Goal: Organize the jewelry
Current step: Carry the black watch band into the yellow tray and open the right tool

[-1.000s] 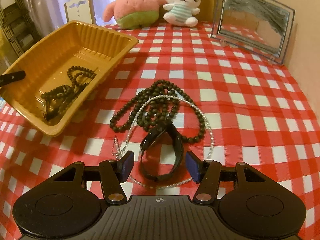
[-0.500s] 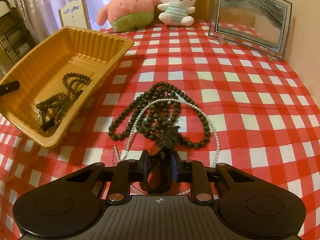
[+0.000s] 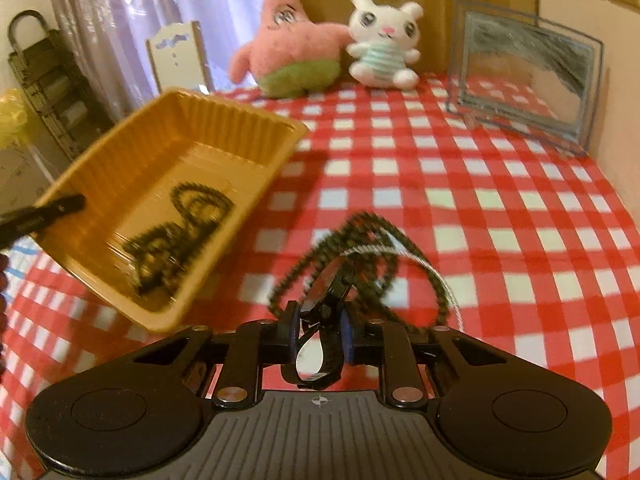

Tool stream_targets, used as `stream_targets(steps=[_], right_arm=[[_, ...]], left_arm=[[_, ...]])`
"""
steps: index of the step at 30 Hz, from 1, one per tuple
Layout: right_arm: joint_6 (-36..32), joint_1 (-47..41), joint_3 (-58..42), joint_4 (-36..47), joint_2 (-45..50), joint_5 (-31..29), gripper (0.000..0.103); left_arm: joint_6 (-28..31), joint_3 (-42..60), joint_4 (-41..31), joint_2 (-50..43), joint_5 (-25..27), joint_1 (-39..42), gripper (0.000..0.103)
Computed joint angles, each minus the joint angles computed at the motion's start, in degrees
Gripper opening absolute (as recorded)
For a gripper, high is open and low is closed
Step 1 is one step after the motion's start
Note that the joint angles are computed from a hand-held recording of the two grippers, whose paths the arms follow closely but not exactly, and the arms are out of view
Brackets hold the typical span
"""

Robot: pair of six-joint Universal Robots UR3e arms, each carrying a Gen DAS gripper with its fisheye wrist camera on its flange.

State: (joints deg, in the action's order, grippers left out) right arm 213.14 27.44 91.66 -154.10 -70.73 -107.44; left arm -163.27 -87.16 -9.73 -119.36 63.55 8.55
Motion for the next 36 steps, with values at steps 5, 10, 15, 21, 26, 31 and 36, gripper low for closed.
stream_targets(steps=[5, 10, 15, 21, 26, 31, 36], right_arm=[[-2.66, -0.06, -7.94, -0.42, 4.52, 2.72, 0.021], [-5.04, -0.38, -19.46, -2.42, 13.0, 8.66, 0.021], [-4.91, -0.86, -34.13, -1.08, 23.79, 15.63, 0.021], [-3.2, -0.38, -50.47, 3.4, 35.27, 18.9, 0.017], [-1.67, -1.37, -58.92, 5.06, 40.72, 21.16, 0.0], [-1.21, -1.87, -54.28, 4.64, 37.87, 20.16, 0.001], [-3.79, -2.28, -40.69, 1.38, 28.93, 18.45, 0.005]], left_arm=[[0.13, 0.09, -0.13, -0.04, 0.07, -0.11, 0.006], [0.11, 0.15, -0.1, -0.18, 0.06, -0.21, 0.006], [-0.16, 0.48, -0.21, -0.53, -0.07, -0.32, 0.006], [-0.12, 0.94, -1.14, -0.56, -0.29, -0.23, 0.006], [0.03, 1.54, -2.47, -0.86, 0.03, -0.11, 0.006], [-0.22, 1.6, -2.53, -1.08, -0.08, -0.03, 0.006], [-0.57, 1.7, -2.38, -1.3, -0.26, -0.03, 0.006]])
